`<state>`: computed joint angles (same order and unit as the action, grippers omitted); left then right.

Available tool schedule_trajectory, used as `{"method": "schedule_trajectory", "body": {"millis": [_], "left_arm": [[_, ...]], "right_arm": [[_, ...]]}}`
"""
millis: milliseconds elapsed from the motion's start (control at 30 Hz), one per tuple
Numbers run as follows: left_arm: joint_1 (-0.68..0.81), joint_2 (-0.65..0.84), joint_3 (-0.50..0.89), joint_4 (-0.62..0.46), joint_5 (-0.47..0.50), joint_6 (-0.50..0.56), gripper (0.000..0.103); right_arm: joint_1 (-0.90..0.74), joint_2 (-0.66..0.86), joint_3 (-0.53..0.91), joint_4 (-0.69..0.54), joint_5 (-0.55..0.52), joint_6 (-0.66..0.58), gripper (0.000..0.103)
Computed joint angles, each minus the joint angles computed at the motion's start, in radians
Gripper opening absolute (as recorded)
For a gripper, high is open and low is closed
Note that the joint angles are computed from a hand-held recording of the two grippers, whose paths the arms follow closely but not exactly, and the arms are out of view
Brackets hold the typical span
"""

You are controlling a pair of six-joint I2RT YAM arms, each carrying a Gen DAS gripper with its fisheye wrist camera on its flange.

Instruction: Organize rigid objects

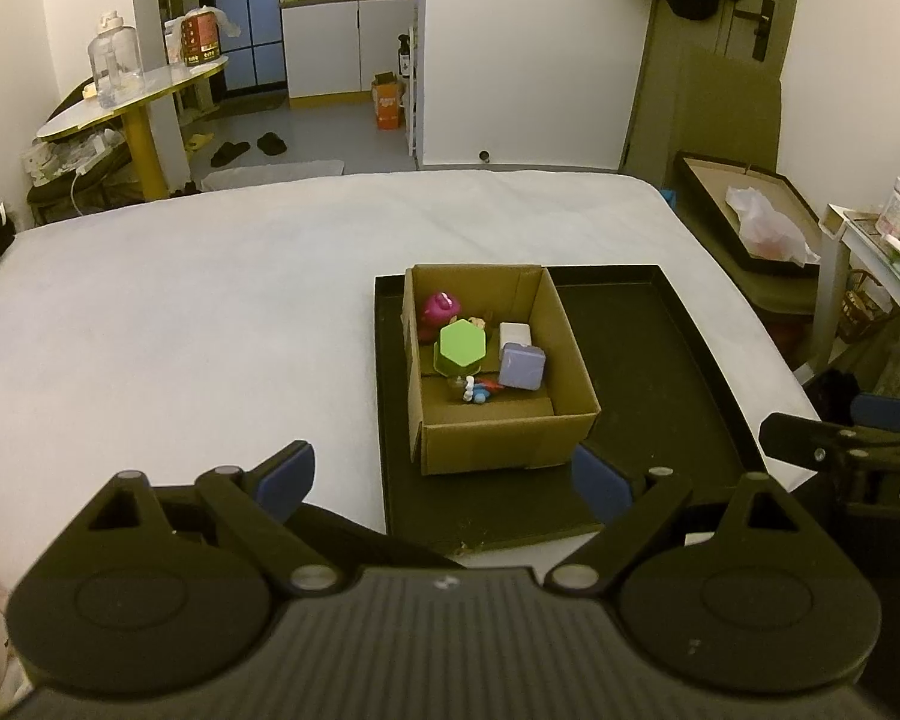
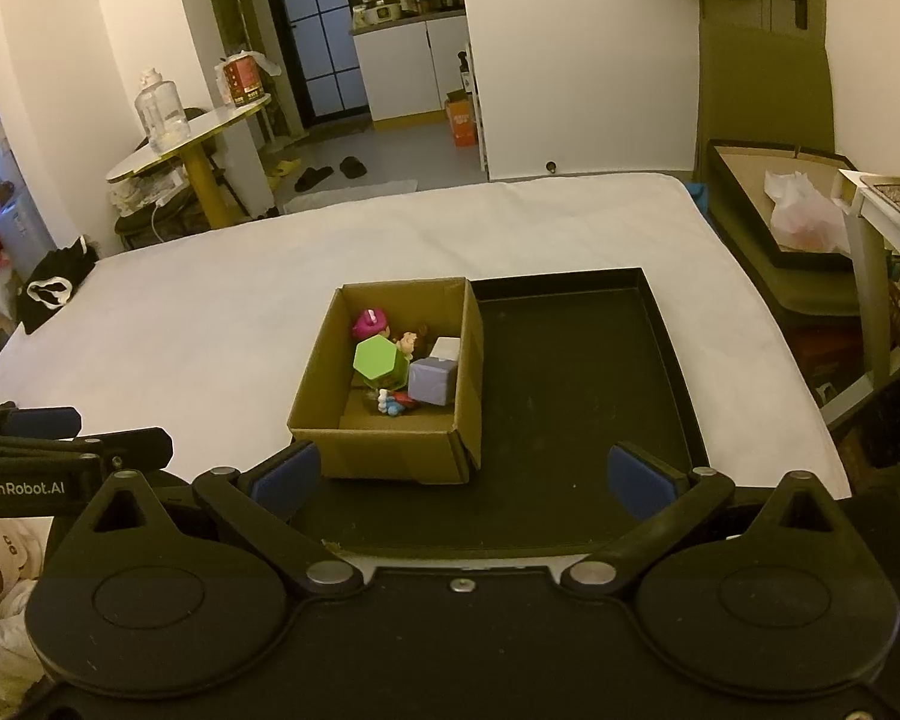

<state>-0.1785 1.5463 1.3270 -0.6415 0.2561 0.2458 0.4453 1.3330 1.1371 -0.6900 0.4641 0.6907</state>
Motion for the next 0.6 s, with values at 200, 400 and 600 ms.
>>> {"method": "schedule_trajectory", "body": {"millis": [200, 400, 600], "left_arm": [[-0.003, -0.005, -0.005, 0.0, -0.006, 0.01, 0.092], [-0.001, -0.01, -0.011, 0.0, 0.003, 0.013, 0.092], [-0.001, -0.002, -0.005, -0.006, 0.016, 0.016, 0.092]], "right_arm": [[-0.001, -0.001, -0.001, 0.002, -0.004, 0.002, 0.103], [0.007, -0.002, 0.004, -0.005, 0.0, 0.006, 0.103], [0.01, 0.002, 0.012, -0.015, 0.005, 0.012, 0.103]]}}
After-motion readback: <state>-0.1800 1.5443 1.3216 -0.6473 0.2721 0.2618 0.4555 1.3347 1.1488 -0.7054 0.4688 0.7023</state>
